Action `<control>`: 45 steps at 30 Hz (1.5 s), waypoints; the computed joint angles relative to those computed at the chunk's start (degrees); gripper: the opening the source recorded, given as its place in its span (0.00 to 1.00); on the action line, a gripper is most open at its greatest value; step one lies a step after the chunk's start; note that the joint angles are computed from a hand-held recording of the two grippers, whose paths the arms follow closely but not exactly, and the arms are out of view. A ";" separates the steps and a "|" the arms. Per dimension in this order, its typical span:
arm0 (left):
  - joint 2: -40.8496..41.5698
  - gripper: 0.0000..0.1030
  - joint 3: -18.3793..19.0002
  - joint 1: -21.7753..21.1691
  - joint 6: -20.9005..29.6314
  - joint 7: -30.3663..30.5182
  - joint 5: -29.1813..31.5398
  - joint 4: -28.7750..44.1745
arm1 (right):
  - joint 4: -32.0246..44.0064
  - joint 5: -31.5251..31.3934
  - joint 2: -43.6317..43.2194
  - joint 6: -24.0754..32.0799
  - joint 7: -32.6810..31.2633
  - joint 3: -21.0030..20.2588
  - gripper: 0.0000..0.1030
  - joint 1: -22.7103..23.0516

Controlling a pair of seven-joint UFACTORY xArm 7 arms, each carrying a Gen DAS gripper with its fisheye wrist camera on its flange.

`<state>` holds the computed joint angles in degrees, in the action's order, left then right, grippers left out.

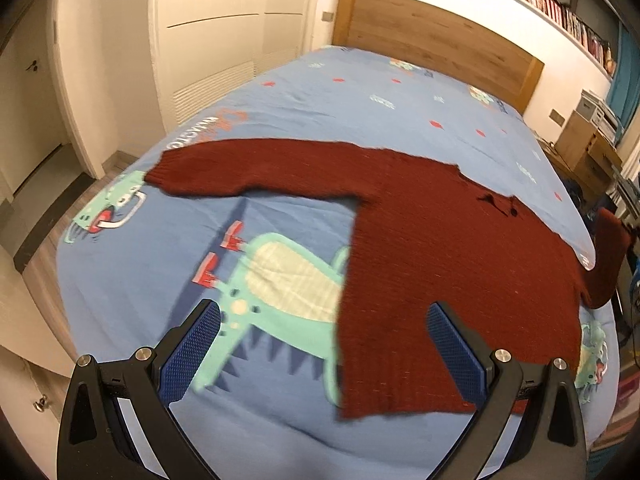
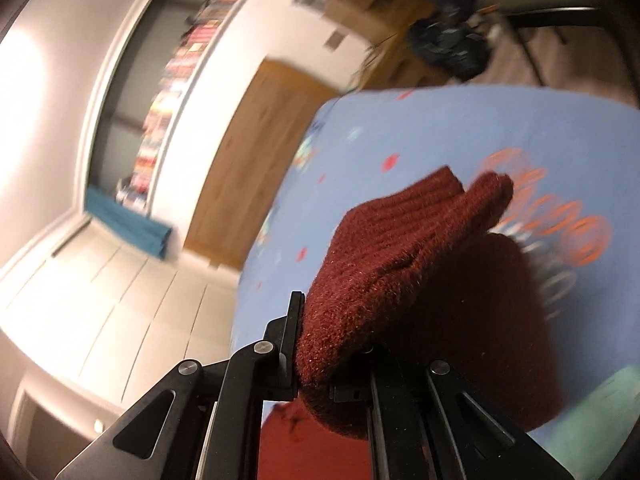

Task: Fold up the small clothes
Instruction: 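Carry the held sleeve across the sweater body with the right gripper, then release the sleeve onto the sweater body and withdraw the right gripper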

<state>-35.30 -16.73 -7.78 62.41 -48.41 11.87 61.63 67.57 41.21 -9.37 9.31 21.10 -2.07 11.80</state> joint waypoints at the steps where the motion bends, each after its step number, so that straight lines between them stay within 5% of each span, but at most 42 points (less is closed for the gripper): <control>1: -1.16 0.99 0.64 0.03 -0.05 0.13 -0.04 -0.93 | 2.47 -1.90 1.98 0.41 1.71 1.33 0.08 0.13; 11: -12.97 0.99 5.13 2.93 0.20 2.68 -2.44 -10.56 | 21.42 -18.82 18.17 3.93 15.07 10.03 0.08 3.39; 21: -19.79 0.99 6.72 6.71 -0.15 4.48 -3.89 -15.46 | 34.65 -26.69 30.03 7.19 18.06 13.34 0.08 8.95; 24: -21.34 0.99 6.96 7.35 -1.39 4.73 -4.32 -17.02 | 39.29 -30.23 33.67 12.19 18.98 12.46 0.09 11.58; 33: -19.88 0.99 8.98 6.00 -1.65 8.79 -8.01 -17.66 | 59.38 -44.72 46.71 38.59 17.32 7.81 0.11 20.84; 36: -19.76 0.99 9.20 6.32 -1.82 9.04 -8.63 -18.27 | 59.56 -46.72 47.74 41.52 16.40 7.23 0.14 23.32; 41: -18.78 0.99 9.88 7.13 -2.34 9.81 -8.87 -18.70 | 61.67 -47.22 49.81 43.36 14.32 7.63 0.35 25.09; 45: -17.50 0.99 11.00 7.40 -3.54 10.70 -9.31 -18.96 | 67.59 -47.65 52.64 46.70 12.39 7.36 0.35 27.15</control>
